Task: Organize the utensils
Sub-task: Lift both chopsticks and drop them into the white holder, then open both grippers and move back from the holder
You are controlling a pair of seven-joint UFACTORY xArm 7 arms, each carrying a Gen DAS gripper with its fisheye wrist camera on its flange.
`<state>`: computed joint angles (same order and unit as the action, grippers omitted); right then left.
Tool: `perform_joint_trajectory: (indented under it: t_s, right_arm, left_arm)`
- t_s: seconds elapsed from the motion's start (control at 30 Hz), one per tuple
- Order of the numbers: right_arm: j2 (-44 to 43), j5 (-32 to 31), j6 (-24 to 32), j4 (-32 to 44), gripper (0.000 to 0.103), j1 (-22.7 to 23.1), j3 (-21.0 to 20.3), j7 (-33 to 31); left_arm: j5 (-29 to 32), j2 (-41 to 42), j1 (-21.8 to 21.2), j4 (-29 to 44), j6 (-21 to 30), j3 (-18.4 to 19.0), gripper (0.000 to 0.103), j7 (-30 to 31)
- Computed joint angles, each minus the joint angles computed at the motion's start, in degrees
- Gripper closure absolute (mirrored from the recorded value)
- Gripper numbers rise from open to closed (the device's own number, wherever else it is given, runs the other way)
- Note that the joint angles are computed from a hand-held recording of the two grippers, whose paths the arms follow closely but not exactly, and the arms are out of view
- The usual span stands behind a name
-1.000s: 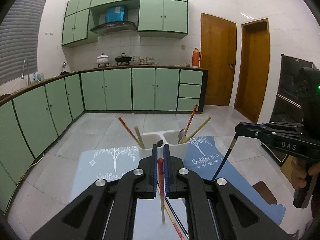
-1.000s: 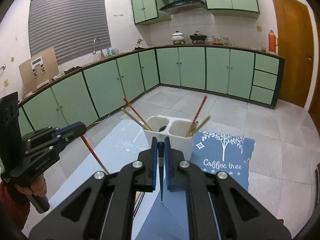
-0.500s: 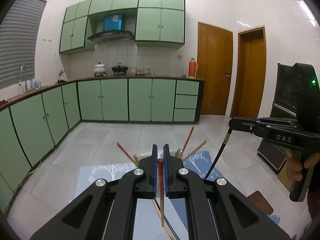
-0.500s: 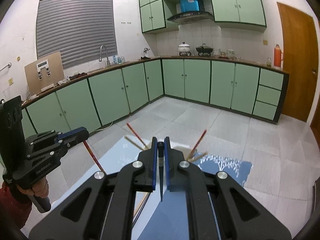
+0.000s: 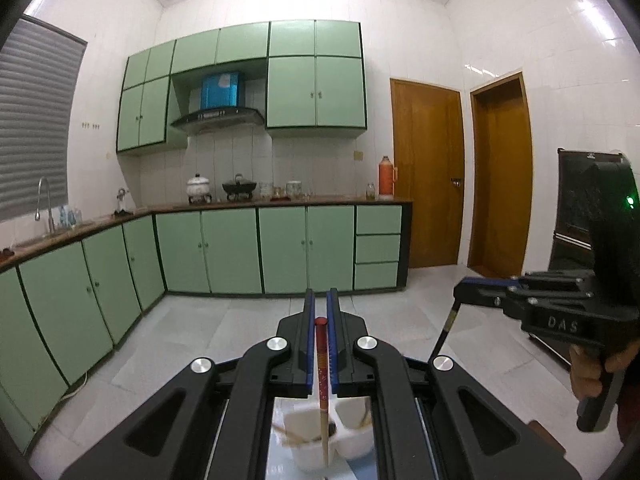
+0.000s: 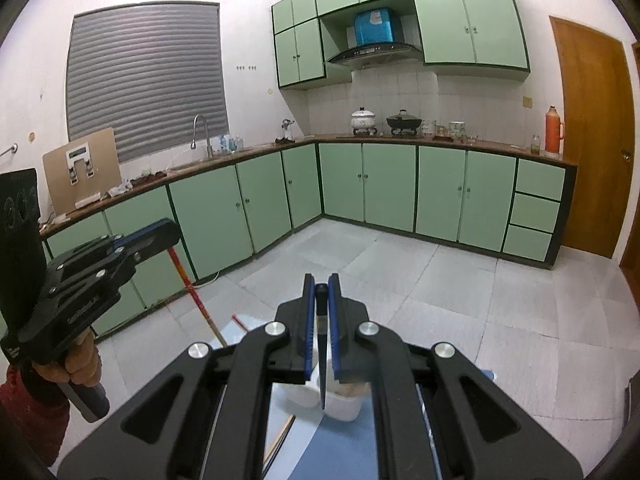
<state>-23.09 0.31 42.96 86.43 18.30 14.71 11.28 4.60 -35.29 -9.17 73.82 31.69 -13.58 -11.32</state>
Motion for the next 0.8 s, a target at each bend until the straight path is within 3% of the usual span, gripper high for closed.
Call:
perform_joint_trajectory:
  t_s: [0.27, 0.43, 0.8]
  right_arm:
    - [5.7, -2.1, -2.4, 3.6, 0.097, -0.8, -0.4, -0.7]
    - [7.7, -2.0, -4.3, 1.4, 0.097, -0.4, -1.2, -0.2]
    - [8.0, 0.2, -4.8, -5.1, 0.095, 1.0, -2.2, 0.3]
  left_arm:
    - [3.4, 8.4, 2.2, 5.8, -3.7, -1.6, 0.098, -1.2]
    - [5.2, 10.6, 2.5, 3.5, -5.3, -1.6, 0.098, -3.5]
    - [3.0, 11.0, -0.5, -3.6, -3.3, 2.0, 0.097, -3.2]
